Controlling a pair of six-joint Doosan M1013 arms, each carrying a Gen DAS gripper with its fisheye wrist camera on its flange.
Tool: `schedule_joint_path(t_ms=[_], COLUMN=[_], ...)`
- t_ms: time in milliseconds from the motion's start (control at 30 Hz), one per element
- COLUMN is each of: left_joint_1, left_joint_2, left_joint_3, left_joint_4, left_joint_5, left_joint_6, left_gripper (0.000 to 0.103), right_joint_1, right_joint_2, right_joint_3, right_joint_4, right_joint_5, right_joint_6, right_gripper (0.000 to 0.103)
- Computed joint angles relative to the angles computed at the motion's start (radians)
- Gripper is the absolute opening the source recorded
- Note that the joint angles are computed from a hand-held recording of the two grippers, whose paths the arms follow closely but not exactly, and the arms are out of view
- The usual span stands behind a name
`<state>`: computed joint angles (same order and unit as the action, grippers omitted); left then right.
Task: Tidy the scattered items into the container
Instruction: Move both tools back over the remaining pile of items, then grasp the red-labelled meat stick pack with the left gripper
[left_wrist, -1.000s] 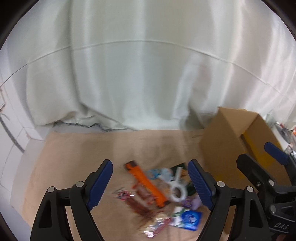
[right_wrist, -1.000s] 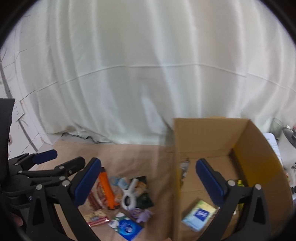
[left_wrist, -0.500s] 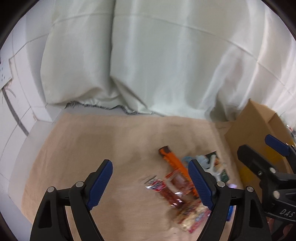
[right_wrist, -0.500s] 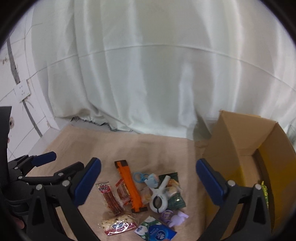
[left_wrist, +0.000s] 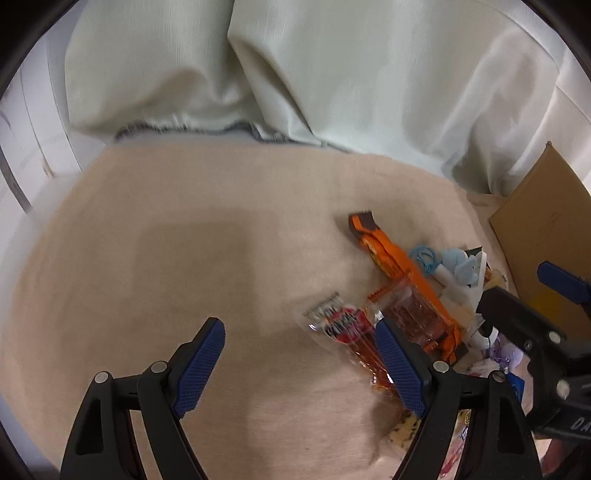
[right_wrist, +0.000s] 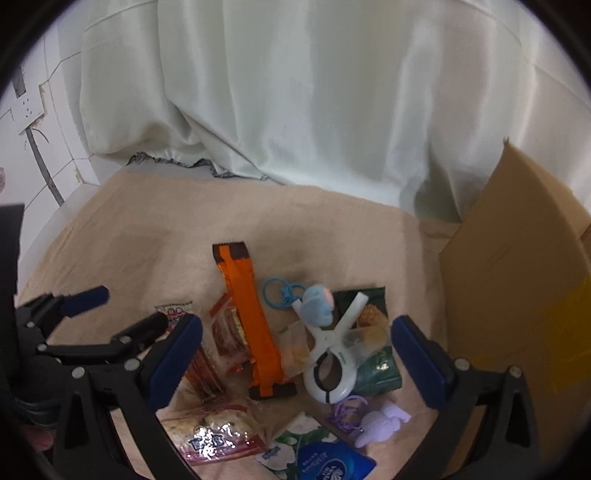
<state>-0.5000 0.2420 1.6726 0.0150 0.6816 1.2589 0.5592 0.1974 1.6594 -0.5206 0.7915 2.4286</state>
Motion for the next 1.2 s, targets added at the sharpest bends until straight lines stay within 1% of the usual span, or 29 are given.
schedule_joint_path(t_ms=[67, 100, 133, 167, 200, 267, 300, 333, 433, 467, 500, 567, 667, 733, 767, 800, 833, 900, 1033, 1100, 1133, 1200], left_joint_1=[0.002, 0.007, 0.005, 0.002, -0.009, -0.014, -0.019, -0.031, -0.045, -0.045, -0.047, -0.05, -0.033, -0.02, -0.02, -0.017, -0.011, 0.001, 0.017, 0.022, 0.03, 0.048], left_joint_2=[0.009, 0.012, 0.014, 0.02, 0.025, 0.027, 0.032, 0.036, 0.042, 0.041, 0.042, 0.041, 0.042, 0.038, 0.038, 0.037, 0.036, 0.042, 0.048, 0.046, 0.045, 0.043], left_joint_3=[-0.002, -0.003, -0.005, -0.009, -0.015, -0.012, -0.018, -0.023, -0.026, -0.026, -0.026, -0.025, -0.03, -0.028, -0.028, -0.028, -0.029, -0.044, -0.063, -0.064, -0.066, -0.072], left_joint_4=[-0.055, -0.105, -0.117, -0.11, -0.075, -0.086, -0.08, -0.032, 0.023, 0.026, 0.042, 0.074, 0.011, -0.018, -0.005, 0.004, -0.001, 0.001, 0.078, 0.095, 0.088, 0.024], left_joint_5=[0.005, 0.008, 0.011, 0.012, 0.023, 0.013, 0.021, 0.028, 0.025, 0.021, 0.018, 0.013, 0.019, 0.015, 0.018, 0.018, 0.019, 0.05, 0.09, 0.094, 0.102, 0.113], left_joint_6=[0.049, 0.079, 0.083, 0.079, 0.051, 0.052, 0.045, 0.012, -0.023, -0.023, -0.032, -0.043, 0.021, 0.058, 0.052, 0.058, 0.087, 0.136, 0.176, 0.198, 0.19, 0.183], left_gripper=[0.084, 0.084, 0.084, 0.084, 0.084, 0.084, 0.084, 0.084, 0.082, 0.075, 0.066, 0.058, 0.055, 0.05, 0.039, 0.036, 0.036, 0.035, 0.034, 0.034, 0.035, 0.035], right_joint_1=[-0.004, -0.006, -0.009, -0.012, -0.014, -0.018, -0.022, -0.025, -0.032, -0.033, -0.034, -0.037, -0.041, -0.044, -0.045, -0.046, -0.046, -0.045, -0.04, -0.038, -0.035, -0.03], right_joint_2=[0.0, -0.002, -0.005, -0.007, -0.01, -0.017, -0.016, -0.017, -0.017, -0.018, -0.019, -0.021, -0.021, -0.022, -0.021, -0.021, -0.02, -0.017, -0.011, -0.008, -0.004, 0.005], right_joint_3=[0.001, 0.003, 0.006, 0.008, 0.011, 0.019, 0.017, 0.017, 0.018, 0.019, 0.02, 0.022, 0.024, 0.025, 0.025, 0.025, 0.024, 0.023, 0.014, 0.011, 0.008, 0.002], right_joint_4=[-0.005, -0.005, -0.007, -0.005, -0.006, -0.02, -0.005, 0.009, 0.035, 0.038, 0.038, 0.048, 0.049, 0.067, 0.072, 0.075, 0.082, 0.095, 0.117, 0.127, 0.128, 0.129], right_joint_5=[0.002, -0.003, -0.006, -0.008, -0.014, -0.026, -0.023, -0.023, -0.026, -0.024, -0.023, -0.023, -0.014, -0.02, -0.023, -0.027, -0.03, -0.032, -0.04, -0.048, -0.049, -0.052], right_joint_6=[0.007, 0.012, 0.02, 0.027, 0.034, 0.063, 0.053, 0.044, 0.028, 0.023, 0.023, 0.016, 0.014, -0.001, -0.008, -0.014, -0.021, -0.039, -0.077, -0.096, -0.104, -0.126], right_gripper=[0.103, 0.103, 0.103, 0.103, 0.103, 0.103, 0.103, 0.103, 0.103, 0.103, 0.103, 0.103, 0.103, 0.103, 0.103, 0.103, 0.103, 0.103, 0.103, 0.103, 0.103, 0.103])
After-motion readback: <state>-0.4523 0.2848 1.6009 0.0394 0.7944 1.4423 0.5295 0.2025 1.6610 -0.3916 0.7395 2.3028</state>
